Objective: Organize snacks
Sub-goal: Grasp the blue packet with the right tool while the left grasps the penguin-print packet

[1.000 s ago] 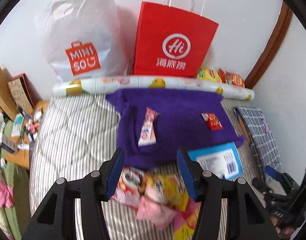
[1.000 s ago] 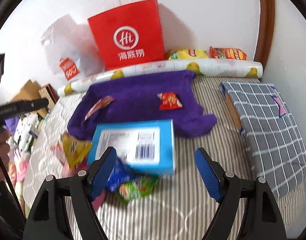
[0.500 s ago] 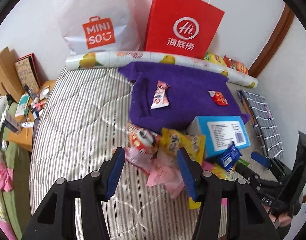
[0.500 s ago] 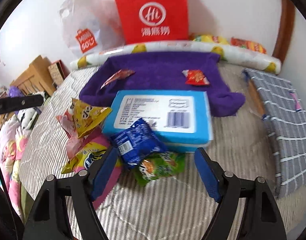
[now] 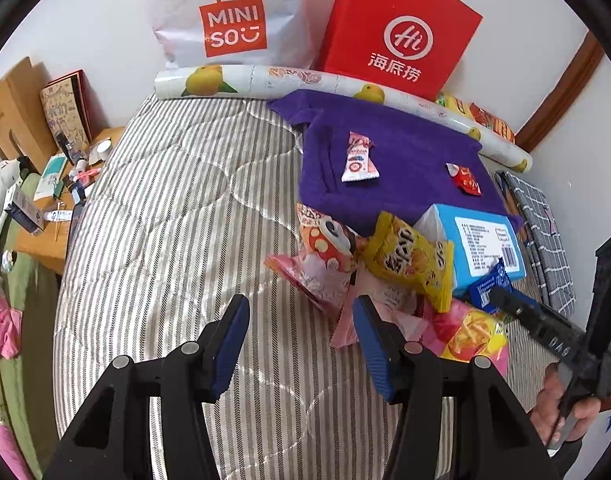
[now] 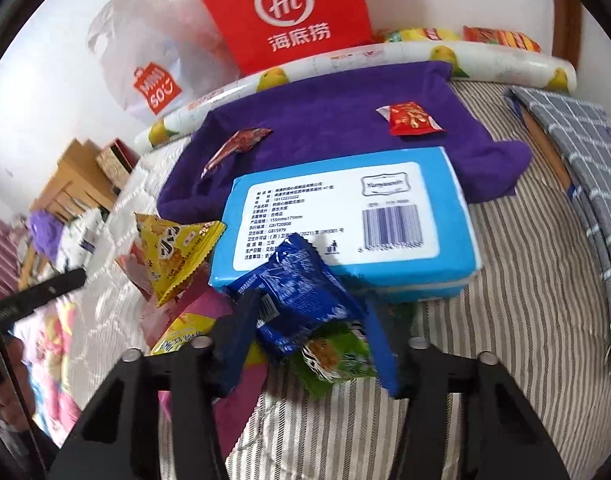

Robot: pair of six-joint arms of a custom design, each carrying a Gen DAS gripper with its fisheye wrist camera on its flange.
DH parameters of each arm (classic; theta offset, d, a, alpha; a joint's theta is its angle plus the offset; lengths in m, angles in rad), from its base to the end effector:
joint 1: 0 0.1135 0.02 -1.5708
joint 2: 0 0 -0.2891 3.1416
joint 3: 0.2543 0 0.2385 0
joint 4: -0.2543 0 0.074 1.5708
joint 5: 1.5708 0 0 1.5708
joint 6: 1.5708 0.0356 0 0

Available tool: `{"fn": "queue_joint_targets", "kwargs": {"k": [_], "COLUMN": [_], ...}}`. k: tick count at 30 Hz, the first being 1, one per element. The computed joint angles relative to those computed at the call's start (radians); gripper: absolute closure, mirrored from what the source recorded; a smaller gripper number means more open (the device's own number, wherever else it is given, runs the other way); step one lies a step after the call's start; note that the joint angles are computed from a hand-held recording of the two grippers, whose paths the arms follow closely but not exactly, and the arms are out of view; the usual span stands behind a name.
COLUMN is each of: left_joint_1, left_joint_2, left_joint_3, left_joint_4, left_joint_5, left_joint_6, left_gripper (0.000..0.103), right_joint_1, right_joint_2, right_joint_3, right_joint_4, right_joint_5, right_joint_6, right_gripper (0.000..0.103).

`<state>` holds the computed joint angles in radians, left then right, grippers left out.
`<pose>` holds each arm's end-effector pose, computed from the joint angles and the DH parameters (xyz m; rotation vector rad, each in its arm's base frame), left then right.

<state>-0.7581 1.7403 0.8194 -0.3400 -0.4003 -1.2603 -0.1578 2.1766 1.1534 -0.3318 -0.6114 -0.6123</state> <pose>0.2192 -0.1885 0.1493 -0.7372 2.5371 -0.0639 0.3766 -0.0392 0.0846 -0.6826 2.5514 0.6646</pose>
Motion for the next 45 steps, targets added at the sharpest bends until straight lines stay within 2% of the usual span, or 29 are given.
{"fn": "queue_joint_targets", "kwargs": {"k": [7,10,16,21,24,26,33,37,39,42,44,45], "left_joint_1": [-0.026,-0.036,-0.048,-0.046,-0.023,0.004,0.065,0.087,0.098,0.091,0.090,0.089], "left_joint_2": [0.022,0.020,0.024,0.062,0.103,0.116,0.197,0.258,0.283,0.314,0.326,0.329], "left_joint_3": [0.005,0.002,0.017,0.053,0.082,0.080,0.141,0.184,0.192,0.222,0.235,0.235], "left_joint_4": [0.013,0.014,0.011,-0.002,-0.020,0.008,0.041,0.031,0.043,0.015,0.005,0.007], "left_joint_5": [0.004,0.001,-0.020,-0.051,-0.067,-0.056,-0.010,0.010,0.024,-0.011,-0.024,-0.027], "left_joint_6": [-0.021,-0.033,-0.033,-0.016,0.027,0.066,0.241,0.289,0.298,0.298,0.298,0.297], "left_gripper": [0.051,0.051,0.051,0.051,0.051,0.051,0.051,0.051,0.051,0.051,0.051,0.051], "right_joint_1": [-0.048,-0.060,-0.104,-0.218,-0.275,-0.308,-0.324,-0.304,-0.291,-0.290,-0.287,-0.283], "right_joint_2": [-0.005,-0.030,-0.085,-0.109,-0.098,-0.074,0.037,0.092,0.092,0.102,0.107,0.105], "right_joint_3": [0.015,-0.006,-0.043,-0.004,0.022,0.043,0.077,0.104,0.078,0.085,0.077,0.067], "right_joint_4": [-0.054,-0.060,-0.068,-0.180,-0.224,-0.255,-0.208,-0.173,-0.090,-0.076,-0.048,-0.026], "right_joint_5": [-0.078,-0.106,-0.122,-0.180,-0.180,-0.164,-0.066,-0.024,0.008,0.031,0.065,0.078], "right_joint_6": [-0.036,-0.071,-0.138,-0.222,-0.267,-0.311,-0.322,-0.290,-0.263,-0.280,-0.300,-0.304], "right_gripper": [0.077,0.089,0.091,0.091,0.091,0.091,0.091,0.091,0.086,0.076,0.065,0.062]}}
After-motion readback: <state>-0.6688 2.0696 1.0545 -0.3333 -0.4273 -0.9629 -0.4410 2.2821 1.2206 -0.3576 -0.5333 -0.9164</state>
